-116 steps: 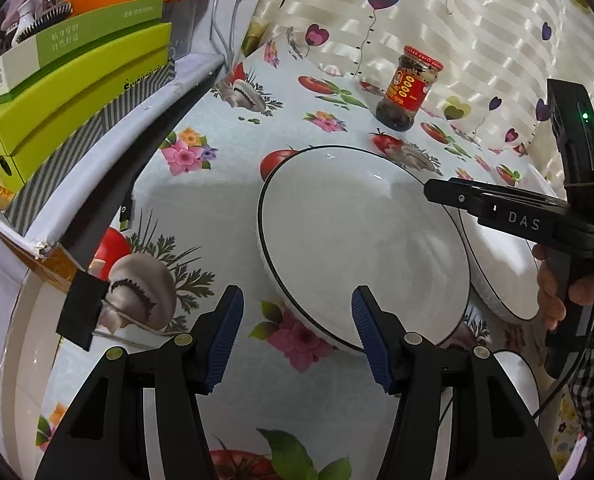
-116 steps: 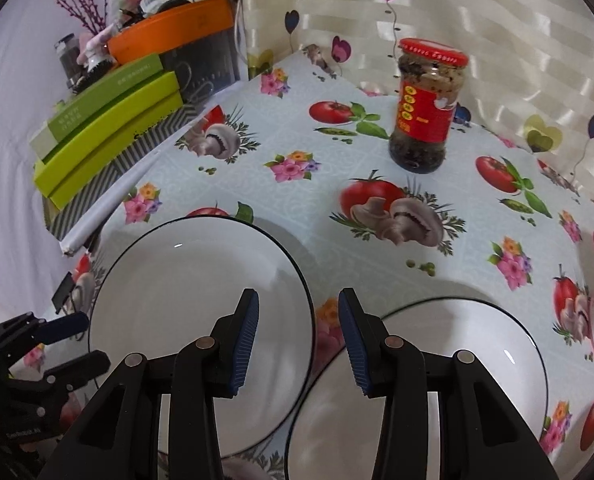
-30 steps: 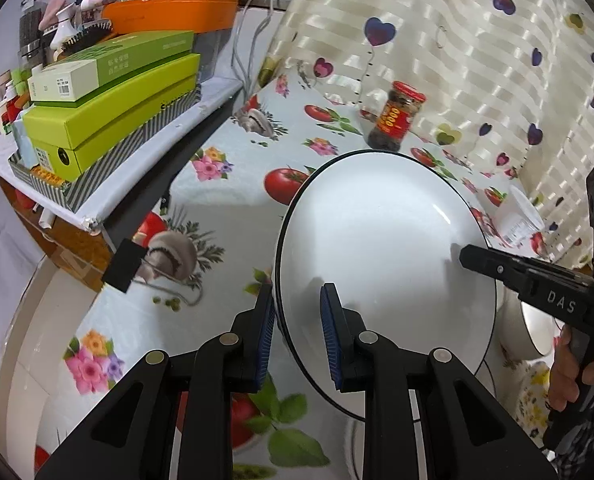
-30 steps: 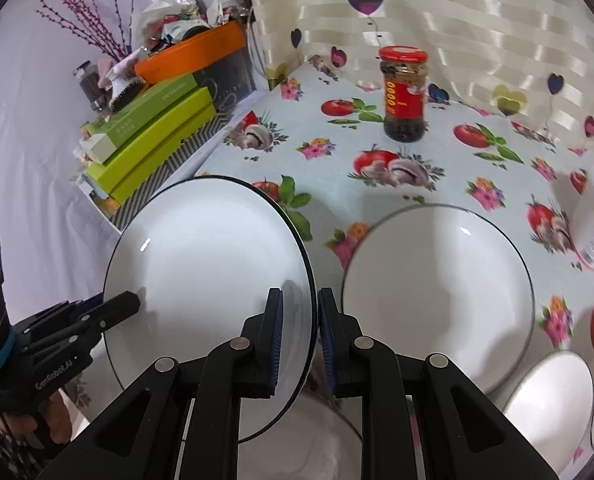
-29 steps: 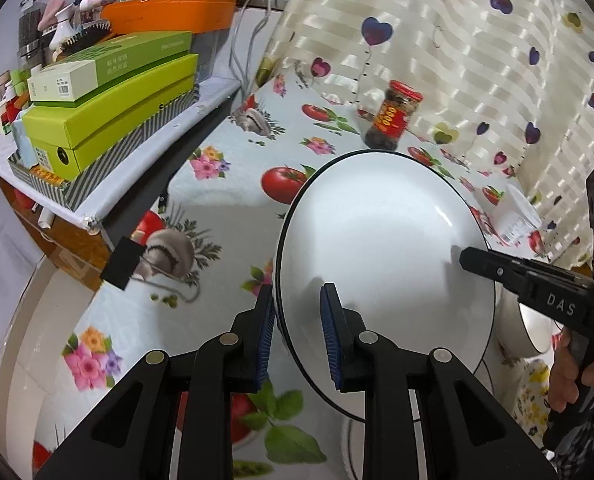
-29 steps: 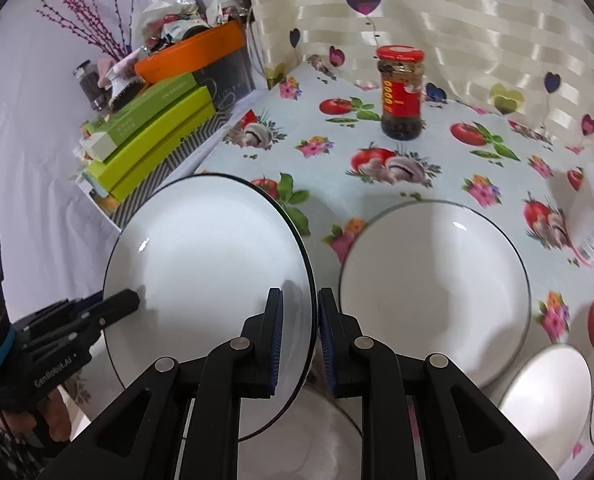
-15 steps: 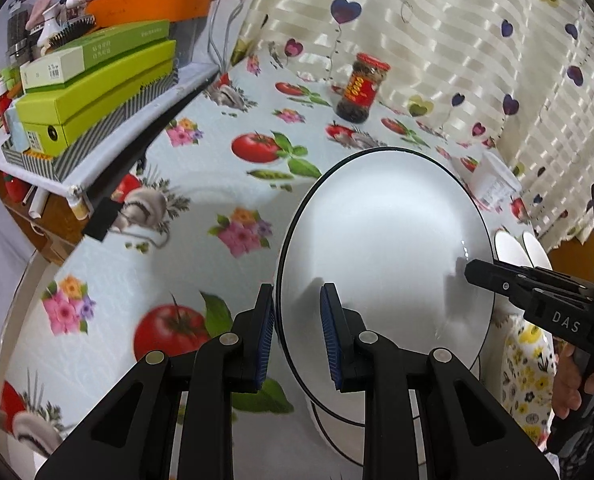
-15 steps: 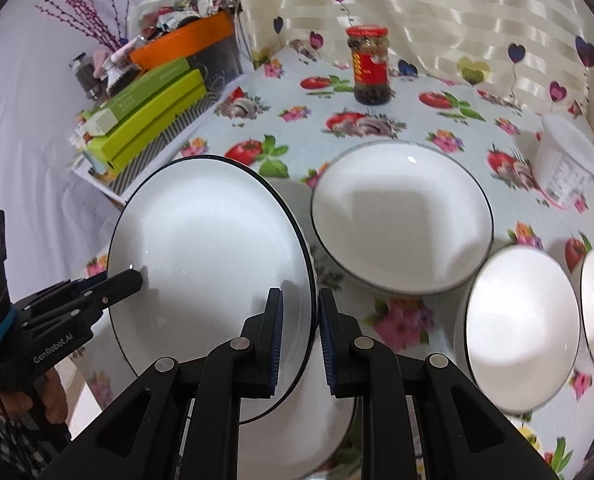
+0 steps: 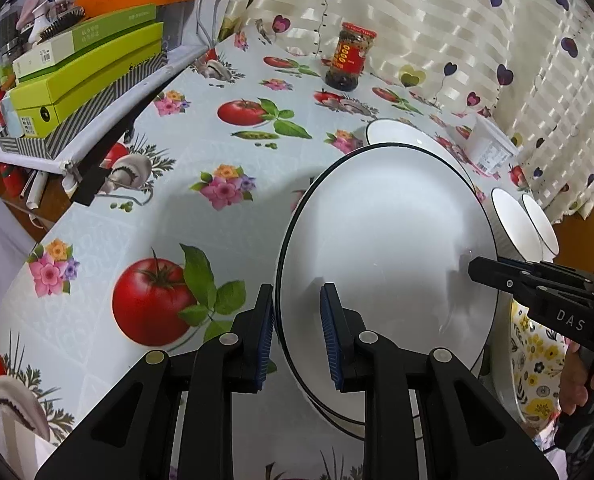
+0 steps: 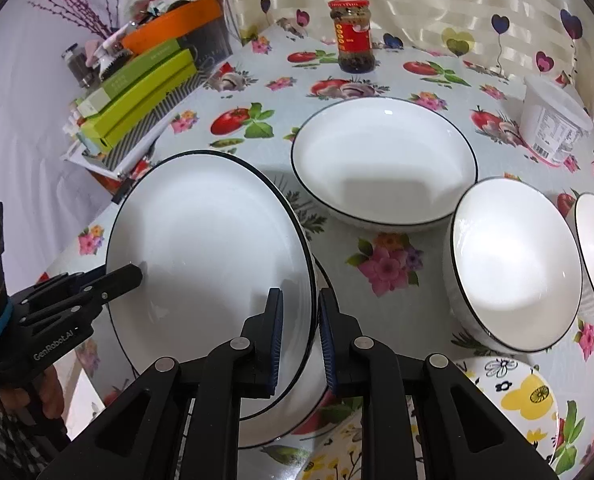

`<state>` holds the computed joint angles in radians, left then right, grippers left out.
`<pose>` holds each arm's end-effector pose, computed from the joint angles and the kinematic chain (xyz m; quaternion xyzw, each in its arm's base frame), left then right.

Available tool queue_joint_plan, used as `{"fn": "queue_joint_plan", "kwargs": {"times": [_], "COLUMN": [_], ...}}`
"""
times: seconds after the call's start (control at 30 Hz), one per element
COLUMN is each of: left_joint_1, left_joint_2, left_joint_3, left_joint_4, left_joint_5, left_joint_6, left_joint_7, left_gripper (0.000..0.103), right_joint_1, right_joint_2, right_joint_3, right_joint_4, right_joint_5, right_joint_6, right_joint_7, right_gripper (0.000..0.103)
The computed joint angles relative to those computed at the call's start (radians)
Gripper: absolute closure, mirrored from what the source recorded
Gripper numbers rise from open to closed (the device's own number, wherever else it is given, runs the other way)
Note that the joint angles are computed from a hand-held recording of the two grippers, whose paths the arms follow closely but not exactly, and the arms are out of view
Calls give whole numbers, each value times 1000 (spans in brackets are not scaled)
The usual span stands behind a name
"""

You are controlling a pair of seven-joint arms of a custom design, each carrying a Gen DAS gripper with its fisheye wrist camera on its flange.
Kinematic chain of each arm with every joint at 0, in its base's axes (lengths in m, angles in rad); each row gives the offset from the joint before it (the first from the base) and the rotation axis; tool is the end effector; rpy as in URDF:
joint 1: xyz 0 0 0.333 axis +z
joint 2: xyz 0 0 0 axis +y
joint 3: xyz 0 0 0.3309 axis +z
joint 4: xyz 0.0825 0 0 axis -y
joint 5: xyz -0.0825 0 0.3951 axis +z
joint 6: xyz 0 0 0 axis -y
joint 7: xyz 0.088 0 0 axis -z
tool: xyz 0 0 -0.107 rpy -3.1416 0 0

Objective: Organize plates and bowls

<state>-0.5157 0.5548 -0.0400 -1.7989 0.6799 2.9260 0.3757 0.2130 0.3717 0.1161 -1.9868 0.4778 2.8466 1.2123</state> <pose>0.5798 -0.4026 0.2995 -0.6815 0.6635 -0.2814 0.1269 0.6320 0.1846 0.3326 -0.7585 0.5926 -0.0686 0.2625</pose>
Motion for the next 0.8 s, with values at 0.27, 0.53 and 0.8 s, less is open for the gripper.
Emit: {"fn": "queue_joint_plan", "kwargs": {"times": [0.27,0.53,0.8], "left_joint_1": [4,-20,-24], "left_joint_2": [6,3,5], "left_joint_3": [-25,-11,-12], "left_joint_4": [3,8,15], "left_joint_5": [-20,5,24], "left_joint_6": [-25,-48,-71], "left_joint_7": [32,9,-7], "left_gripper": [79,79,79], "right_joint_1": [6,22,40], "right_joint_2": [-18,-28,-26], "right_joint_3": [-13,-30,-51], "right_joint_4": [-37,-61,-76], "right_joint_5": [-19,-57,-120], "right_joint_6": [2,20,27], "right_joint_7": [20,48,97], "right_gripper": [85,85,85]}}
